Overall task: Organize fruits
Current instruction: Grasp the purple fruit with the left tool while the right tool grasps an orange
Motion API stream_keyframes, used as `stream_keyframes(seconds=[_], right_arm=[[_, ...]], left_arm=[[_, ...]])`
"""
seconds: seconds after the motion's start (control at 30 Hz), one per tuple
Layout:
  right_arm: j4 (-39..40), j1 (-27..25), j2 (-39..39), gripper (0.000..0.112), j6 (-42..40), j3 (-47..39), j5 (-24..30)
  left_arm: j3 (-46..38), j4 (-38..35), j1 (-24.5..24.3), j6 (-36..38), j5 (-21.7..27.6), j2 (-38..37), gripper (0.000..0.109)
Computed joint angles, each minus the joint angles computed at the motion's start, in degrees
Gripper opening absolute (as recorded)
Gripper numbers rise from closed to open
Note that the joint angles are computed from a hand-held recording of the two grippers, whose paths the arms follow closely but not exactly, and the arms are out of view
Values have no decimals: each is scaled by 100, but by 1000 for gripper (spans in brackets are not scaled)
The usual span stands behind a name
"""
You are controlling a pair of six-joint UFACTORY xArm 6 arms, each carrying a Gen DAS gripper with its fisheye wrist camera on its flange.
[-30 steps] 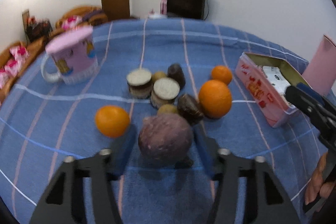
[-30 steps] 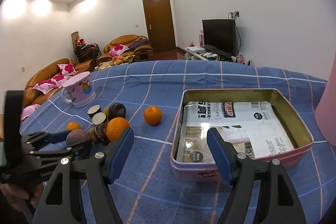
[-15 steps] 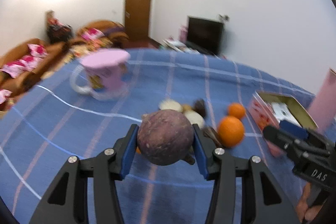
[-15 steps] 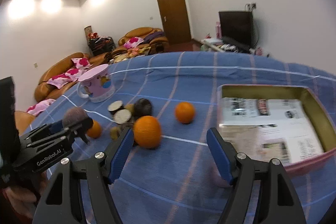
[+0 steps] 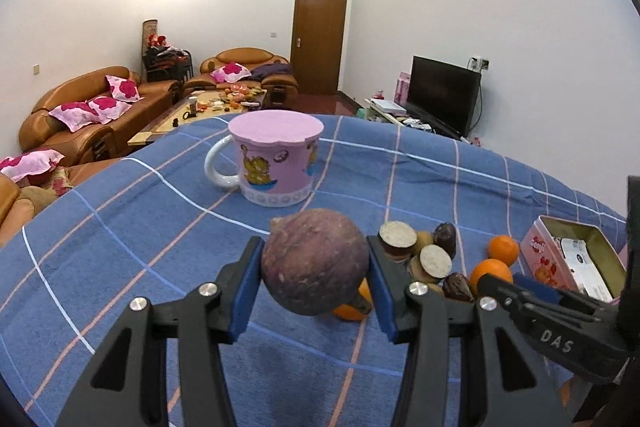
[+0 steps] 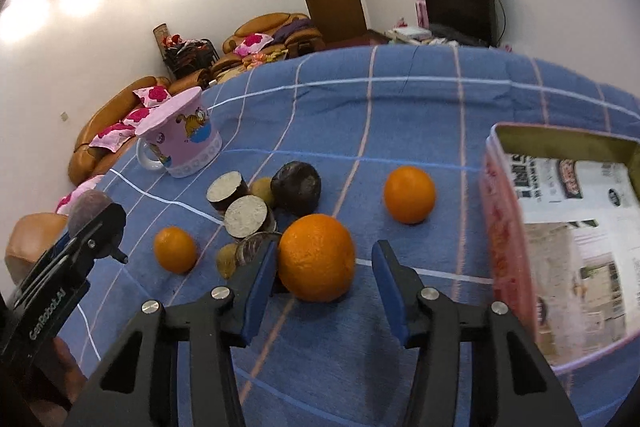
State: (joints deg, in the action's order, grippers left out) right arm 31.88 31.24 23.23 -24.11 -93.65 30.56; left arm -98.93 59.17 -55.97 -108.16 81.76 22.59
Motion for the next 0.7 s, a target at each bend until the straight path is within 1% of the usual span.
stream_keyframes(seconds=[0.03, 0.07, 0.1, 0.13, 0.2, 0.3, 0.4, 0.5, 0.7], right_arm=[[-118, -16, 107, 51, 124, -143, 181], [5, -55, 215, 51, 133, -308, 416], [303, -134, 299, 51, 108, -441, 626], [544, -200, 341, 48, 60, -507, 758], [753, -253, 327, 44, -131, -525, 904], [592, -180, 173, 43, -194, -300, 704], [971, -168, -24, 43, -536, -65, 590], [1219, -149, -376, 43, -913, 339, 151], [1788, -272, -919, 43, -1637, 893, -479]], left_arm=[[4, -11, -4, -45, 43, -5, 52], [23, -26, -2, -68, 59, -20, 52], [24, -47, 23, -74, 48, -15, 52], [25, -79, 32, -81, 43, -14, 52], [57, -118, 56, -111, -28, -31, 52], [90, -75, 71, -162, -97, -39, 52], [78, 8, 55, -212, -100, -21, 52], [13, 85, 34, -185, -92, 27, 52], [-685, 149, -32, 229, -17, 505, 52]])
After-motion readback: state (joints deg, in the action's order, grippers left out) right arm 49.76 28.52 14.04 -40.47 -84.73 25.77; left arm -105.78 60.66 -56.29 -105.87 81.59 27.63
